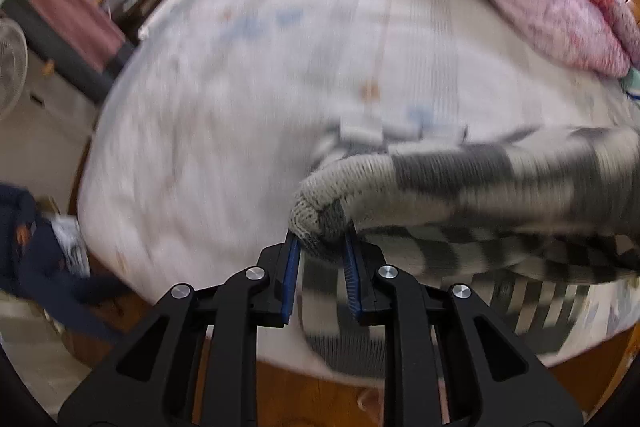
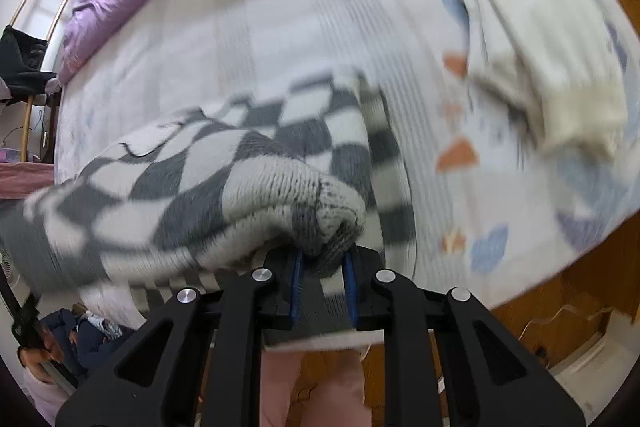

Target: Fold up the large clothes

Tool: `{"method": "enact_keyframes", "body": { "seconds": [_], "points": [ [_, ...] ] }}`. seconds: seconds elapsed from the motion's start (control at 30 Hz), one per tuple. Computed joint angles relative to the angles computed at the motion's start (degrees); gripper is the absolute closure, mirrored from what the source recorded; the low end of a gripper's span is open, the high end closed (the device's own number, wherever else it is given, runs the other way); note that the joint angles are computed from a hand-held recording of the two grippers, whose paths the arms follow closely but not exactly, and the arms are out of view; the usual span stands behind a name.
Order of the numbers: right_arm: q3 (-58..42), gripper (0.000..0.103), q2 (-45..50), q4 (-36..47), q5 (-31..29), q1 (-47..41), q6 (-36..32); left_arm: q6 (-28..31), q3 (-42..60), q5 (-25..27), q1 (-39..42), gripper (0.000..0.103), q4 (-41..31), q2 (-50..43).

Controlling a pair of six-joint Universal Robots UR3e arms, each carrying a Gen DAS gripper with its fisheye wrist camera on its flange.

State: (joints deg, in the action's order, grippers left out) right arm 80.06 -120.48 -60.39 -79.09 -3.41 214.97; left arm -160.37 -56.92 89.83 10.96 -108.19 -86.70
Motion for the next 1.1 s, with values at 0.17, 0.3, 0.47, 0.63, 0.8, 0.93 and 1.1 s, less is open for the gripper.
{"method": "enact_keyframes", "body": {
  "seconds": [0.17, 0.3, 0.47, 0.63, 0.8, 0.93, 1.1],
  "points": [
    [18.51, 0.087, -5.30, -8.99, -4.92, 15.13, 10.55, 4.16, -30.00, 5.75, 4.07, 0.093, 4.20, 17.14],
    [31.65, 0.087, -12.11, -8.62, 0.04, 18.12, 16.17, 9.01, -44.25, 4.65, 14.56, 0.093, 2.27, 29.24],
    [35.66, 0.060, -26.99, -4.96, 9.10, 16.58, 22.77, 16.97, -40.24, -1.88, 26.80, 0.046, -13.53, 33.58],
    [41.68, 0.038, -27.63, -23.13, 9.44, 22.05, 36.35, 10.58, -41.25, -7.49, 23.65, 0.035, -16.78, 32.86],
    [50.19, 0.053, -25.00, -38.15, 9.49, 18.92, 40.75, -6.25, -48.65, -7.48, 14.52, 0.061, -3.35, 28.40],
    [51.91, 0.091, -21.31, -40.30, 7.49, 18.35, 44.24, -12.34, -50.39, -3.17, 8.11, 0.093, 3.15, 24.01],
    [55.42, 0.092, -19.23, -41.65, 7.96, 23.30, 50.88, -10.43, -53.32, 2.24, 6.21, 0.094, 3.62, 25.55]
  ]
}}
